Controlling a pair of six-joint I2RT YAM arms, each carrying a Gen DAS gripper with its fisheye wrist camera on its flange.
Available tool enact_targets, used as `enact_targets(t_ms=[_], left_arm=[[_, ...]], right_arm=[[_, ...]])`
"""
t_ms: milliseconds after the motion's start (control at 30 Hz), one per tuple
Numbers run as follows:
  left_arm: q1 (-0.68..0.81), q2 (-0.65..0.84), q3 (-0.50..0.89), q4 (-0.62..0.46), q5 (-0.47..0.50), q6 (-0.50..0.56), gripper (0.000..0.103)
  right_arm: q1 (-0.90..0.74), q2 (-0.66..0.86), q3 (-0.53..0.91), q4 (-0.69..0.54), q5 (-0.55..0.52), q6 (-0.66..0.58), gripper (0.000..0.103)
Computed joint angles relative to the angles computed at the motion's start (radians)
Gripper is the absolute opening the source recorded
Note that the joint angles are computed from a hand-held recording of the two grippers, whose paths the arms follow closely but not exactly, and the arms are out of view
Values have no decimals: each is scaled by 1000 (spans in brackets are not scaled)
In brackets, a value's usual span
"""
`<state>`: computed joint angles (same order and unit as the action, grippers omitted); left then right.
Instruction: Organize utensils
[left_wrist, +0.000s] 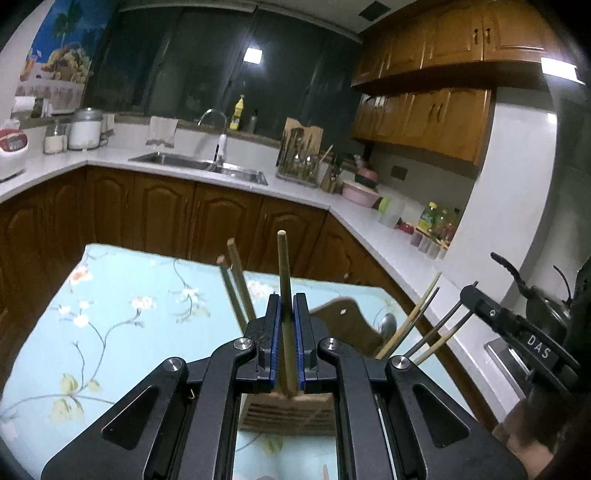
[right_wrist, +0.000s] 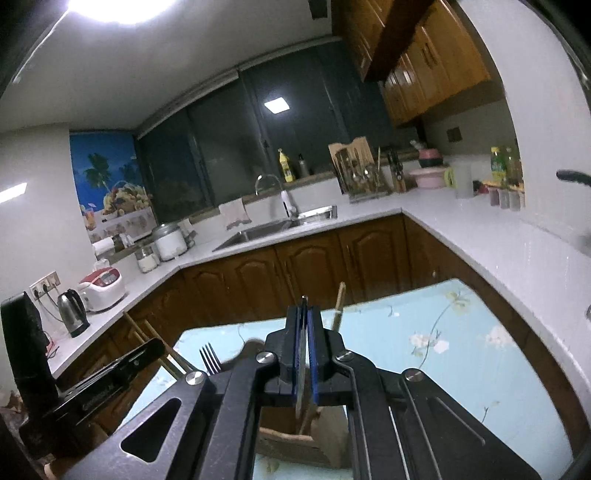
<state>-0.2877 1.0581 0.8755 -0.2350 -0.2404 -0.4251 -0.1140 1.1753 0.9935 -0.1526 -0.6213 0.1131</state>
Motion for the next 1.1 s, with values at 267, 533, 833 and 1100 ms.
enact_targets(t_ms=[267,533,833,1100], left_arm=[[23,21,-12,-12,31,-6,6],[49,33,28,-69,71,-4,8],[2,-17,21,-101,21,-22,31],[-61,-133,-27,-171,-38,-70,41]], right_arm=[[-8,-15,-12,-26,-11,-29,4],[-11,0,33,-78,-19,-35,5],[-19,-4,47,-111,-36,-28,13],[-95,-79,23,-121,-114,1,47]])
